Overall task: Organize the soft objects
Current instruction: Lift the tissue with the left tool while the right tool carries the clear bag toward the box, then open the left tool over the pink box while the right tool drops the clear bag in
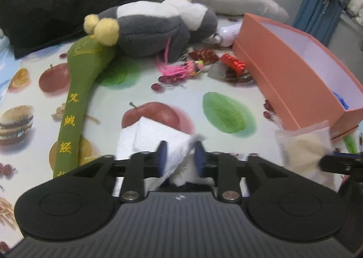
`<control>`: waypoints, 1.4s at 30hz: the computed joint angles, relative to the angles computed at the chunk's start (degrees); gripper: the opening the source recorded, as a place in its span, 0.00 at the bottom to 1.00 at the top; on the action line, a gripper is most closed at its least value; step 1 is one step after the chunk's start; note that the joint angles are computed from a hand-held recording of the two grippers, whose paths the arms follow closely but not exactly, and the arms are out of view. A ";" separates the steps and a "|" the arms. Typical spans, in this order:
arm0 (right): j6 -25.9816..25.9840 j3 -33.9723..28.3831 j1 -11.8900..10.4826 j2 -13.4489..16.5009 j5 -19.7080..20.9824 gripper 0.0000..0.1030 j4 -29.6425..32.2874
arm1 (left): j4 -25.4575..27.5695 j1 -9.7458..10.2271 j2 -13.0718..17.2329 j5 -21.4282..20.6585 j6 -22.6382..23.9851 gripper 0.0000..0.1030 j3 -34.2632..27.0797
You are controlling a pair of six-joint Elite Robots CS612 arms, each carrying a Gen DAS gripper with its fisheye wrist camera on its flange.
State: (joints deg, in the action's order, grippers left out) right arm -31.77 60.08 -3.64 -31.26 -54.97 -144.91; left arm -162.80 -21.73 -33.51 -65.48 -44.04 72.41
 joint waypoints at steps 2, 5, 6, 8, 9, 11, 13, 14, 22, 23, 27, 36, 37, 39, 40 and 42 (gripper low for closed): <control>0.18 -0.24 -0.13 0.04 0.12 0.08 0.09 | 0.54 0.03 -0.01 0.06 -0.87 0.07 -0.08; 0.35 -0.52 -0.33 0.00 0.78 0.08 0.31 | 0.36 -0.27 -0.38 1.74 -1.90 0.04 0.19; 0.29 -0.65 -0.42 -0.01 1.08 0.08 0.31 | 0.01 -0.36 -0.56 2.22 -2.05 0.04 0.34; 0.33 -0.85 -0.52 -0.10 1.64 0.08 0.32 | -0.23 -0.61 -1.00 3.35 -2.77 0.04 0.58; 0.34 -0.90 -0.59 -0.19 2.02 0.08 0.31 | -0.35 -0.76 -1.27 3.99 -3.28 0.04 0.70; 0.30 -1.02 -0.73 -0.37 2.72 0.08 0.13 | -1.16 -1.05 -1.89 5.01 -4.57 0.04 1.06; 0.39 -1.28 -0.89 -0.53 3.51 0.08 0.04 | -1.99 -1.36 -2.54 5.89 -5.47 0.04 1.38; 0.42 -1.37 -1.00 -0.64 3.99 0.08 -0.05 | -2.08 -1.52 -2.86 6.27 -5.83 0.04 1.49; 1.92 -2.73 -1.89 -1.07 6.68 0.08 -1.39 | -5.96 -3.03 -4.48 8.22 -5.84 0.04 0.59; 2.30 -3.03 -2.06 -1.08 6.94 0.08 -1.65 | -6.48 -3.19 -4.46 8.08 -5.65 0.04 0.13; 3.70 -3.79 -2.68 -1.06 7.17 0.08 -3.59 | -7.72 -3.37 -3.77 5.09 -6.15 0.04 -2.29; 6.74 -5.79 -4.42 -0.78 6.28 0.08 -4.33 | -7.03 -4.27 0.11 -0.17 -0.22 0.04 -12.04; 7.47 -6.51 -4.58 -0.47 5.91 0.08 -4.39 | -6.81 -4.29 0.79 -0.88 0.64 0.04 -13.63; 8.87 -8.24 -4.84 0.31 5.38 0.08 -4.20 | -5.83 -4.17 2.40 -2.80 2.48 0.04 -17.25; 9.33 -9.41 -4.98 0.84 5.30 0.08 -3.76 | -4.89 -4.05 3.42 -3.68 3.26 0.04 -19.44; 9.97 -12.01 -5.04 2.03 4.43 0.08 -2.82 | -1.97 -3.73 5.89 -5.46 5.14 0.04 -24.74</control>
State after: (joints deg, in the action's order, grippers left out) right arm -21.80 48.08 -8.68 -29.23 -50.53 -147.73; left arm -164.77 -25.47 -27.62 -70.95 -38.89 47.67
